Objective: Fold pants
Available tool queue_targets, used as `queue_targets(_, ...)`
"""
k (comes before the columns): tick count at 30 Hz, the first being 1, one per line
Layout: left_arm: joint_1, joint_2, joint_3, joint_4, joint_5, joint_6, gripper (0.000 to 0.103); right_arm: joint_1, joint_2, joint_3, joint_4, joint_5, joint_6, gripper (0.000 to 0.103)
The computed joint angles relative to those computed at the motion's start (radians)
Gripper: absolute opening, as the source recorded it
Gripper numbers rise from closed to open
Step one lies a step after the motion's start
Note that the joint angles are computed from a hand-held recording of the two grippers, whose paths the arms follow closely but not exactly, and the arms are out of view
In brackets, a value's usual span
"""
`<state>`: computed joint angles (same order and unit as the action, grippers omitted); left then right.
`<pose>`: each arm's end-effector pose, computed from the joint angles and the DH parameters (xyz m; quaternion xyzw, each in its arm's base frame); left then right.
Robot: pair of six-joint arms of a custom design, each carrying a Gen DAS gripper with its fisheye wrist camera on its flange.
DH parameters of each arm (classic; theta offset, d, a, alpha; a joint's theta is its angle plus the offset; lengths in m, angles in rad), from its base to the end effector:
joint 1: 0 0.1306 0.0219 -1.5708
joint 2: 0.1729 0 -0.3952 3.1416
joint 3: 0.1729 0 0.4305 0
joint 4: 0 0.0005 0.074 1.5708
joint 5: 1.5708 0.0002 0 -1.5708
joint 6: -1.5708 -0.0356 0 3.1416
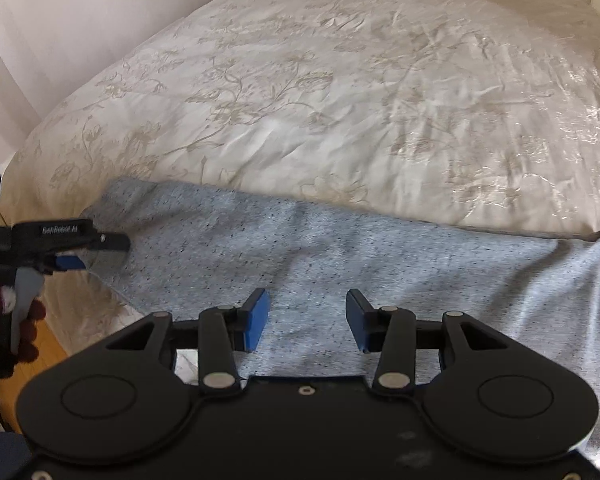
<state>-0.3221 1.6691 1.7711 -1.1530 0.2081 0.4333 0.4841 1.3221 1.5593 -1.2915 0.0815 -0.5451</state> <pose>0.5761 -0.2005 0.4606 -0.0268 0.9612 -0.1876 0.2006 0.4125 0.2131 0.5305 0.0399 0.9653 0.0913 0.2415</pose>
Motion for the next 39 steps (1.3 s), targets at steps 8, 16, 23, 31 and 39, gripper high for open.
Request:
queue_targets(8,-0.001,0.045,0.065,-0.045,0.002,-0.083,0.088,0.003,0.047,0.014,0.017,-0.037,-0.006,0.045)
queue_targets(16,-0.011,0.077,0.115,-0.116,-0.08,-0.121,0.038,0.001,0.151,0.061,0.02,-0.062,-0.004,0.003)
queue_targets(23,-0.003,0.054,0.097,-0.078,-0.088,-0.169,0.022,-0.029,0.253,0.099,-0.012,-0.091,-0.076,0.003)
queue_targets(31,-0.024,0.026,0.091,-0.015,-0.115,-0.179,0.02,-0.038,0.318,0.117,-0.031,-0.107,-0.053,0.001)
queue_targets(39,-0.075,-0.018,0.125,0.061,-0.151,-0.233,0.018,-0.075,0.186,-0.019,0.141,-0.149,-0.103,0.01)
